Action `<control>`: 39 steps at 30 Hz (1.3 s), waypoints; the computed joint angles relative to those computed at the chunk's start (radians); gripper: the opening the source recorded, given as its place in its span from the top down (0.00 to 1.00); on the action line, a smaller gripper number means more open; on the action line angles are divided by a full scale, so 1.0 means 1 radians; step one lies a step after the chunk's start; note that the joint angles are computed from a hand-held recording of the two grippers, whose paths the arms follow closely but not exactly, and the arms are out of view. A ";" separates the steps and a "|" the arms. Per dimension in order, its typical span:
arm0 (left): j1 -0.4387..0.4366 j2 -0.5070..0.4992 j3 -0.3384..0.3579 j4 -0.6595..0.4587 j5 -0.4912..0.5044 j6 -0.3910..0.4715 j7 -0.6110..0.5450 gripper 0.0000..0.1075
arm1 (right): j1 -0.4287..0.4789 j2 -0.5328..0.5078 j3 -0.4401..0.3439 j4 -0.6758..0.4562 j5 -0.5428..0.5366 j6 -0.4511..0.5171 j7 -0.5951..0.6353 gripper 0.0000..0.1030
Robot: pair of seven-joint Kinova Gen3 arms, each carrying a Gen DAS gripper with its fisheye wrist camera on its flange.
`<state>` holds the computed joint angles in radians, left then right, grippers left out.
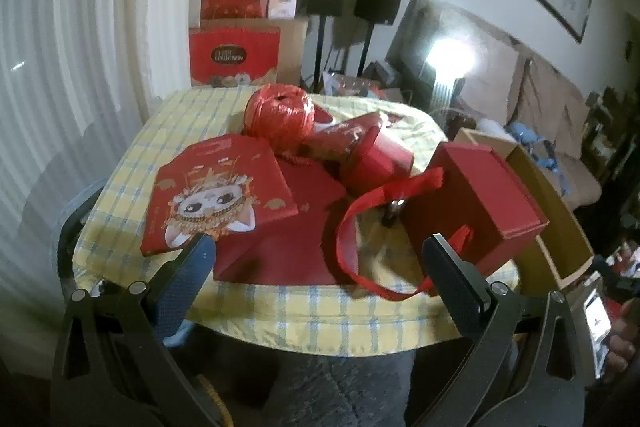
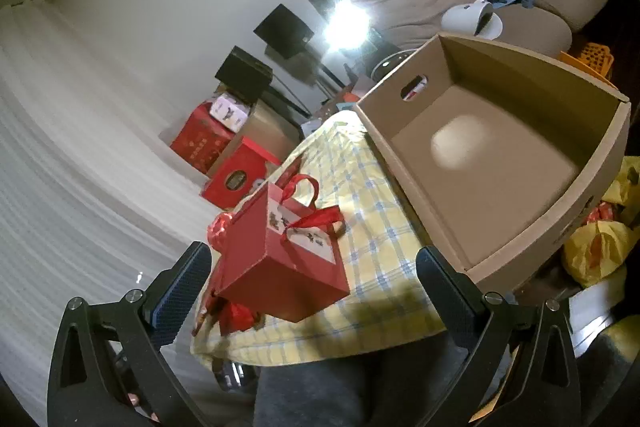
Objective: Organize objects
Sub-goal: 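Move left tool toward red box's ribbon strap while right tool approaches red gift bag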
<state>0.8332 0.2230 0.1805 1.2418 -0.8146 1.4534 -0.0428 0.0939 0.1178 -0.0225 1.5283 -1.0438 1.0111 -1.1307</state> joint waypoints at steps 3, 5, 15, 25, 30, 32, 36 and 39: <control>-0.001 0.012 0.000 -0.015 0.013 0.012 -0.022 0.04 | -0.004 0.005 -0.001 -0.007 0.014 0.003 -0.012 0.00; 0.008 0.021 -0.003 -0.026 0.007 0.025 -0.030 0.04 | -0.007 0.005 -0.003 -0.008 0.025 0.000 -0.016 0.00; 0.130 0.080 -0.035 -0.116 -0.165 0.165 -0.135 0.04 | -0.008 -0.014 0.001 0.003 0.024 -0.011 -0.006 0.00; 0.256 0.276 -0.198 -0.410 -0.285 0.488 -0.155 0.04 | -0.012 -0.031 0.016 0.003 0.033 -0.020 0.003 0.00; 0.258 0.386 -0.268 -0.584 -0.295 0.620 -0.288 0.04 | -0.012 -0.028 0.017 0.000 0.038 -0.016 0.000 0.00; 0.266 0.363 -0.270 -0.553 -0.261 0.588 -0.259 0.04 | -0.013 -0.026 0.015 -0.004 0.040 -0.012 0.000 0.00; 0.298 0.315 -0.279 -0.475 -0.243 0.520 -0.171 0.04 | -0.023 -0.029 0.010 -0.009 0.067 -0.017 -0.003 0.00; 0.293 0.346 -0.280 -0.541 -0.246 0.547 -0.226 0.04 | -0.029 -0.033 0.010 -0.007 0.087 -0.027 -0.007 0.00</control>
<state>1.1260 0.5694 -0.0991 0.7012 -1.0608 2.0006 -0.2692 0.0649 0.0846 -0.0123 1.5209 -0.9572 0.9845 -1.1381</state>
